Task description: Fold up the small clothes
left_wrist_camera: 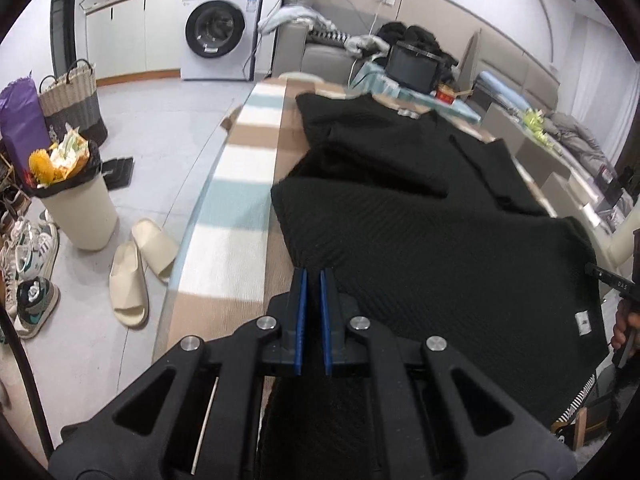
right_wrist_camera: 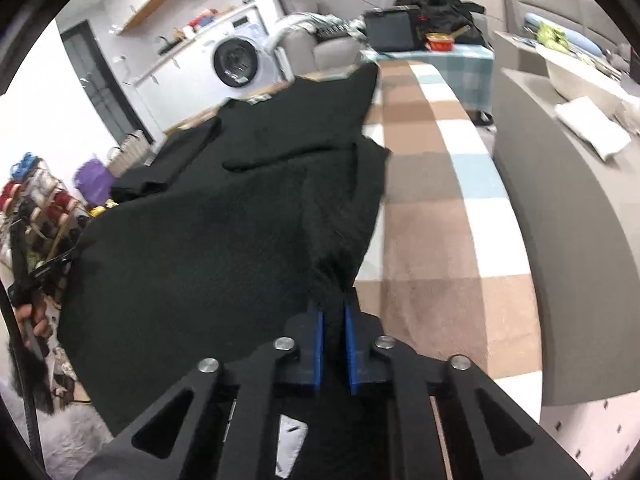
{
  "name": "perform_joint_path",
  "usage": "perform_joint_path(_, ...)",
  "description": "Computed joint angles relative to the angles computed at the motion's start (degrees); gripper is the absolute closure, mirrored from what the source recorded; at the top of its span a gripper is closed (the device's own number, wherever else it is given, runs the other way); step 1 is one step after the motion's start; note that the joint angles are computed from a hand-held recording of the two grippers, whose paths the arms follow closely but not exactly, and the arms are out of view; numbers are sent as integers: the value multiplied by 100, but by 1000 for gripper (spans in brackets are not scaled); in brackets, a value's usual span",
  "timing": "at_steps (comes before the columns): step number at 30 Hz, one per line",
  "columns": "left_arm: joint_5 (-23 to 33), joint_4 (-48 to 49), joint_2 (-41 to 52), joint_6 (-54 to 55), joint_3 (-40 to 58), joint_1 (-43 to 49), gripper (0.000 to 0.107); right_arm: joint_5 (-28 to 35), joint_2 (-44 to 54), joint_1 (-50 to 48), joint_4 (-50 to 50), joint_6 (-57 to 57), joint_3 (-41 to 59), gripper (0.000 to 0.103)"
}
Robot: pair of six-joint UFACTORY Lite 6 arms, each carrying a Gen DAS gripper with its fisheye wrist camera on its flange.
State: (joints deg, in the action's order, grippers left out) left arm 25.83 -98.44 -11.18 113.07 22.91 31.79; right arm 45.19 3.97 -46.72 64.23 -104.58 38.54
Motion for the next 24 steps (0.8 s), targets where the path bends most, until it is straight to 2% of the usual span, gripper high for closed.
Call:
perform_joint_path(4, 356, 841, -365, -1003, 278, 162, 103, 887, -389, -345, 215, 115, 172, 96)
perform_joint_path(6, 512, 987, -355, -1331, 549, 180, 103, 1101, -532, -334, 422, 196, 254, 96)
perform_joint_path(9, 404, 827, -127, -1467, 1053, -12, 103, 1221, -567, -143, 864, 427, 455, 96)
perform_joint_path(11, 315, 569, 258, -1378, 1448, -137, 103, 1020, -456, 84, 1326, 446, 581, 96)
perform_joint_path(17, -396, -427, 2218, -805, 3046, -685, 103, -337, 487, 984, 2572, 431, 1359, 97)
perform_joint_path(18, -562, -294, 2606, -1008, 3368, -757, 103, -501, 686, 1114, 2580, 507, 1544, 97)
perform_joint_path(20, -546, -89, 3060, -1298, 3671, -749, 103, -844, 1069, 1340, 2086, 1065, 1917, 95)
perform_joint_path(21, -560, -39, 3188, -1372, 3728, -745, 102, -881, 1165, 1362, 1781, 1330, 2022, 90)
perform_joint_path(23, -451, -219, 3250, -1165, 3670, -690, 102, -596, 1211, 1185, 1168, 1656, 2014, 69)
perform_joint_path(24, -416, -340, 3272, -1028, 3629, -674, 102, -429, 1150, 1064, 1151, 1549, 1891, 50)
